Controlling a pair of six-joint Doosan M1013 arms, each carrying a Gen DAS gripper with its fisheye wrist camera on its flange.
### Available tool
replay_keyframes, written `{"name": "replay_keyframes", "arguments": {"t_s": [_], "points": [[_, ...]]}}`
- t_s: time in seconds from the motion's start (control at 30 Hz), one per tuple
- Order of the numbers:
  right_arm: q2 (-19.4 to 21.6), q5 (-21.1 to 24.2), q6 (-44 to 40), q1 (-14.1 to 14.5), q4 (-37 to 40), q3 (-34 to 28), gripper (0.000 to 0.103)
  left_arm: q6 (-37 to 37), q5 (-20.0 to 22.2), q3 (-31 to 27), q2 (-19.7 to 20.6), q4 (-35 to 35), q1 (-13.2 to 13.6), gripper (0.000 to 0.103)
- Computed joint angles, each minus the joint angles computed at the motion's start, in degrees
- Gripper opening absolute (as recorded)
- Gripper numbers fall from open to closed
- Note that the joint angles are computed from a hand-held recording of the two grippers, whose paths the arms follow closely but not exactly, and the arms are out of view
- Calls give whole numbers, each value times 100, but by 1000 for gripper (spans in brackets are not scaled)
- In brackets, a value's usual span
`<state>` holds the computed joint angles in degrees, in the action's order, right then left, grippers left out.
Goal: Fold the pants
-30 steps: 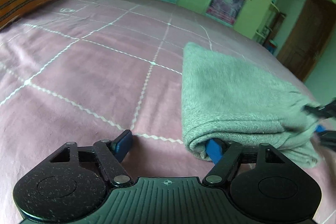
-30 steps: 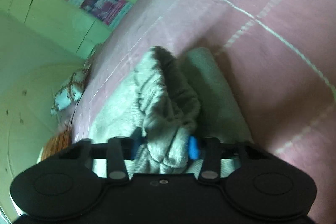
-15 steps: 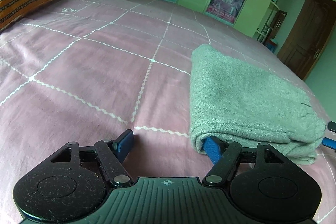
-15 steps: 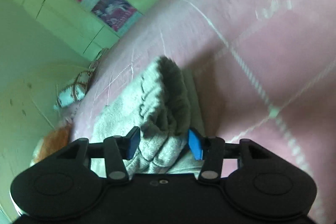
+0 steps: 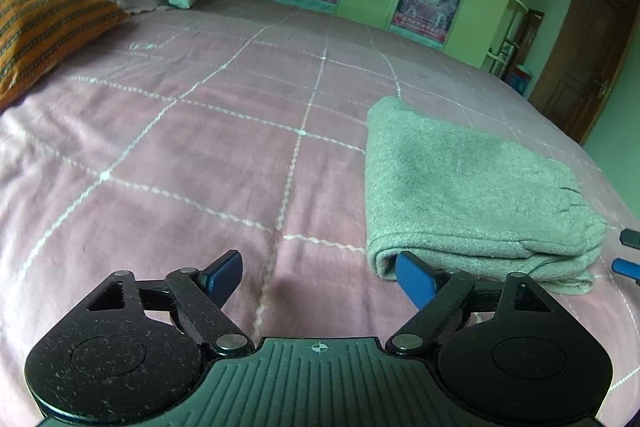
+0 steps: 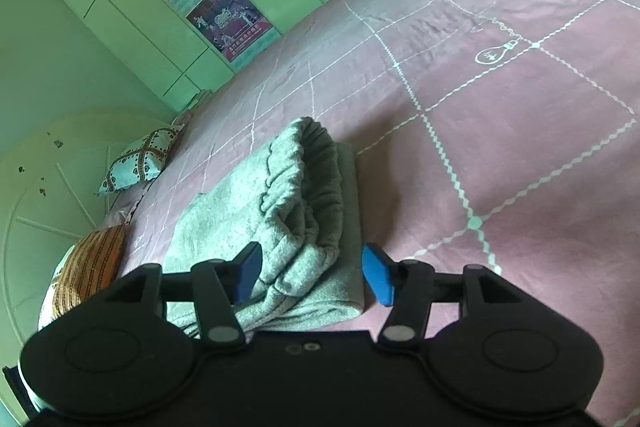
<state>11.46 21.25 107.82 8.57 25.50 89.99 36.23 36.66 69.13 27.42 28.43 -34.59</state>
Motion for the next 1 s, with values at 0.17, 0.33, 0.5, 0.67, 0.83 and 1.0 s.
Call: {"name": "replay_keyframes", "arguments": {"t_s": [0.17,0.33,0.5,0.67,0.83,1.0], "points": [[59,-135,-787,-54,594,-54,63,-46,-612,-201,102,40,160,103],[341,97,-1383,-172,1039,-383,69,2258,234,-1674,938,-2670,487,103],[609,248,-1596,-297,1725,-532,70,3651,962,-2612,1651,-5398,797,103],[749,603,-2466,-481,3307,-394,69,4255,1034,-2712,1859,-6293,864,103],[902,1155,-3016,-600,3958,-522,69,4313,739,-2554,1881,-7115,980,103],[1148,1516,-2332,-568,3292,-1001,41,3699,1608,-3468,2216,-5902,818,42]]}}
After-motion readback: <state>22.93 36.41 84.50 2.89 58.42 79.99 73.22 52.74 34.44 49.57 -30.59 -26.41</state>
